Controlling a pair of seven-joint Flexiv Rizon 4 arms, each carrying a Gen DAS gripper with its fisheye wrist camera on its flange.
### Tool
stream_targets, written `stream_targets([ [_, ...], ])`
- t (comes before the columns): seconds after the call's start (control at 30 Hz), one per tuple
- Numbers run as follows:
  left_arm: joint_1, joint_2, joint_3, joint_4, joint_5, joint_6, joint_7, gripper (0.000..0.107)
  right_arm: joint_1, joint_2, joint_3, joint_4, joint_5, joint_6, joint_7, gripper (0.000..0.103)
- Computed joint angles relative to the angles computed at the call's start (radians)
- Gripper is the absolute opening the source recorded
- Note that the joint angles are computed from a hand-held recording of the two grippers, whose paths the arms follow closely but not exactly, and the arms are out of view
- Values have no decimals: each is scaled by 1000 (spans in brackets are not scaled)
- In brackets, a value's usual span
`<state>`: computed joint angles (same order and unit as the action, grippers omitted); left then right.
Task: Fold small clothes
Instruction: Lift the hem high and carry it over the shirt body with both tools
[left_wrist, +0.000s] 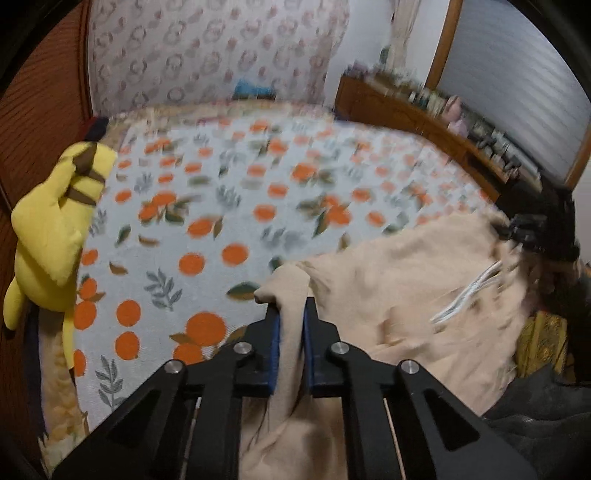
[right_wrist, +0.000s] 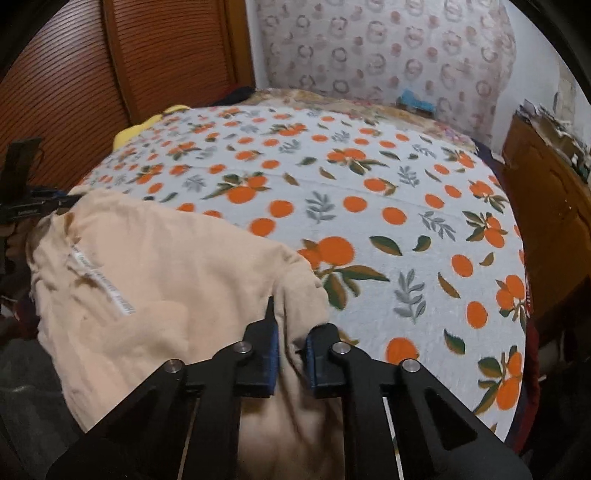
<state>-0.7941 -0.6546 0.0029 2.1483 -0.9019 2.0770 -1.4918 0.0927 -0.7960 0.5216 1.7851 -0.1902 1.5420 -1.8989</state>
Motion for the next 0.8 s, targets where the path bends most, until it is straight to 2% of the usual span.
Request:
stream_targets([
  [0.07,-39,23,7,13,-41,73,-14,7,-52,18,63,47,7,62,-31,7],
  [0.17,-111,54,15,-2,-166,165,77,7,-164,46,187,115,-7,155,-40,7],
  [0.33,-139,119,-10,-15,-214,310,174,7,-270,138,290,198,-57,301,-2,7],
  [0.43,-138,158,-32,-20,-223,378,224,7,-305,193,317,229,-99,374,21,6],
  [0.63,-127,217,-79,-30,-248,523,312,7,-381,262,356,247,-215,457,98,6],
  [0.8,-90,263,-120,-49,-265,589,411,7,-424,310,359,241,-300,512,175,6],
])
